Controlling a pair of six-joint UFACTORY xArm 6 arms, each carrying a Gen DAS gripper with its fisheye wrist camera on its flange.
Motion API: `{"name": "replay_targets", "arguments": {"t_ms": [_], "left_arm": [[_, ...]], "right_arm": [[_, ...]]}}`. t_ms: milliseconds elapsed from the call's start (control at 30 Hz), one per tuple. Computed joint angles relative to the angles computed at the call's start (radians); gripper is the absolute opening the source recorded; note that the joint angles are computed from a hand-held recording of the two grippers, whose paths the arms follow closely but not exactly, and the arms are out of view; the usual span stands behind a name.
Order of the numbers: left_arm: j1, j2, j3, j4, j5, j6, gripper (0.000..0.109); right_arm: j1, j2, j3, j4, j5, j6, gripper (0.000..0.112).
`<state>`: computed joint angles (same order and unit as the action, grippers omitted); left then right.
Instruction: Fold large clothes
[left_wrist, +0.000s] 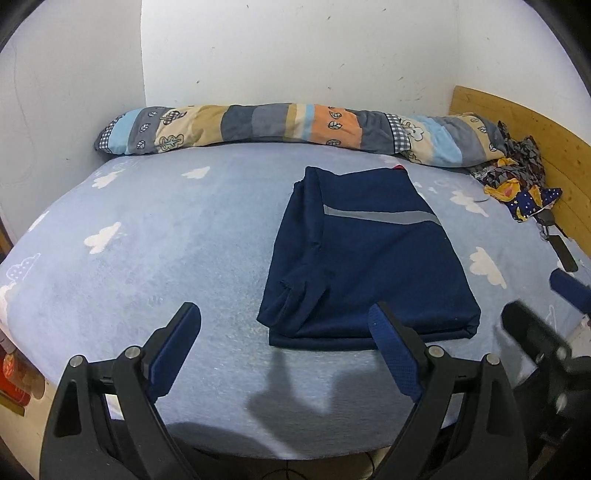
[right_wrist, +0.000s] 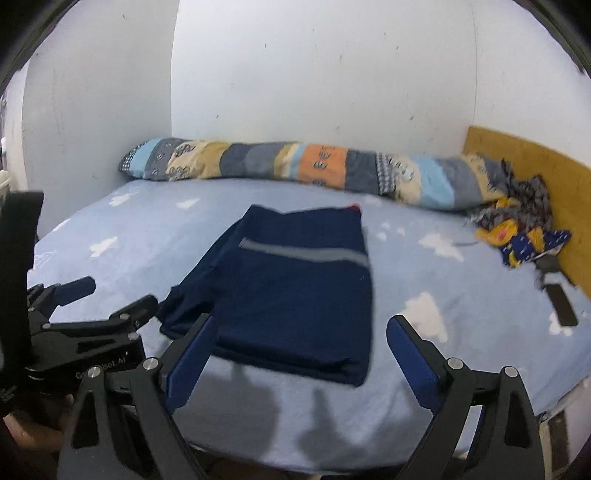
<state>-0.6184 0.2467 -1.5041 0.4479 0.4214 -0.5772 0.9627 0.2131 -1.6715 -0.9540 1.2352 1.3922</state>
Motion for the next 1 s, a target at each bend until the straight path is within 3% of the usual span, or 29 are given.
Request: {"name": "replay_targets", "arguments": {"t_ms": [1000], "left_arm": [[-0.007,0.001,-0.005,0.028,0.017,0.009,0.093]], "right_arm": [[-0.011,-0.048,0.067,0.028,-0.051,0.026,0.095]]}}
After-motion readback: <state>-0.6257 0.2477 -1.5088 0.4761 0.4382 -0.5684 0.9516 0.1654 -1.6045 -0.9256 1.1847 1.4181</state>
